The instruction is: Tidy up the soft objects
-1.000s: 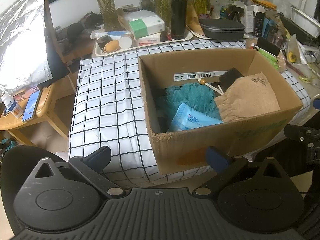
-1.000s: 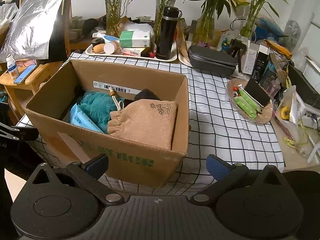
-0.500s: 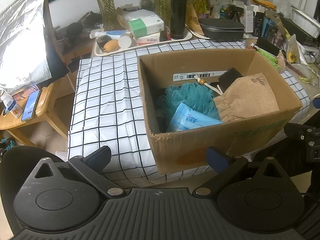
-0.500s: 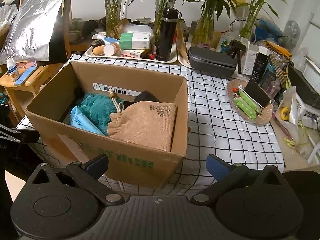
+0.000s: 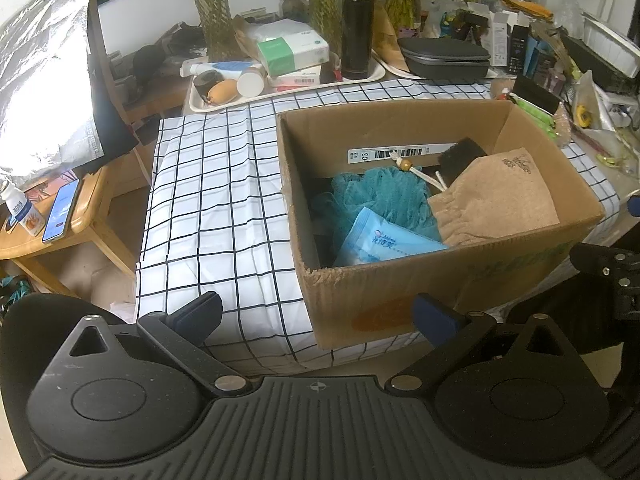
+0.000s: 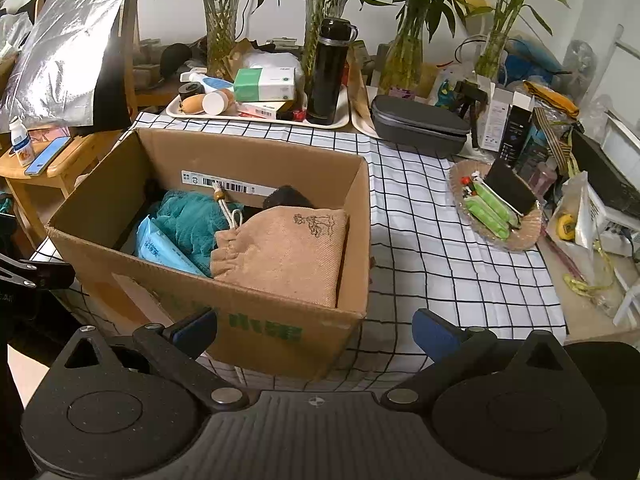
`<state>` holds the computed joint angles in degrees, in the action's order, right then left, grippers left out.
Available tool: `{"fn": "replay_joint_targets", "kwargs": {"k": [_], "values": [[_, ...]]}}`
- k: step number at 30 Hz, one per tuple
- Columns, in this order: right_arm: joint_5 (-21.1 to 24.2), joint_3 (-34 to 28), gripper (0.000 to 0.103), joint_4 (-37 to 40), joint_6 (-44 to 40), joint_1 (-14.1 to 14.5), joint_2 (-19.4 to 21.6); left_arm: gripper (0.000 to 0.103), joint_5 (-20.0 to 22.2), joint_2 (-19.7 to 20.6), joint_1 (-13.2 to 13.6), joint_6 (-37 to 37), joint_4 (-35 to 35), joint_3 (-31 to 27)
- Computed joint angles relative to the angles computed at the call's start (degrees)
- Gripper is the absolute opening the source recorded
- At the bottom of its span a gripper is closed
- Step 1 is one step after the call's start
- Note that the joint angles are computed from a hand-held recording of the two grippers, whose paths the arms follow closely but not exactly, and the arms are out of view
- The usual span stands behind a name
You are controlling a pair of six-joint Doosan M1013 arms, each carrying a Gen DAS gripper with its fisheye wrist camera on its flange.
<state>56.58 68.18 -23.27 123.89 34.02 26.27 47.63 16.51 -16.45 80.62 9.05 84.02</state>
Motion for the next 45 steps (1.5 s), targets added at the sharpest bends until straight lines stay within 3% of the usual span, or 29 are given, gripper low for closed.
{"fn": "replay_joint_targets", "kwargs": {"k": [25, 45], "values": [[0.09, 0.15, 0.103, -0.90, 0.34, 0.21, 0.10, 0.103, -0.56, 0.03, 0.11, -0.88, 2.98, -0.05], [0.26, -0.01, 0.103, -1.01, 0.14, 0.33, 0.28, 0.103, -0.63, 0.00, 0.48, 1.02, 0.04, -0.14]]}}
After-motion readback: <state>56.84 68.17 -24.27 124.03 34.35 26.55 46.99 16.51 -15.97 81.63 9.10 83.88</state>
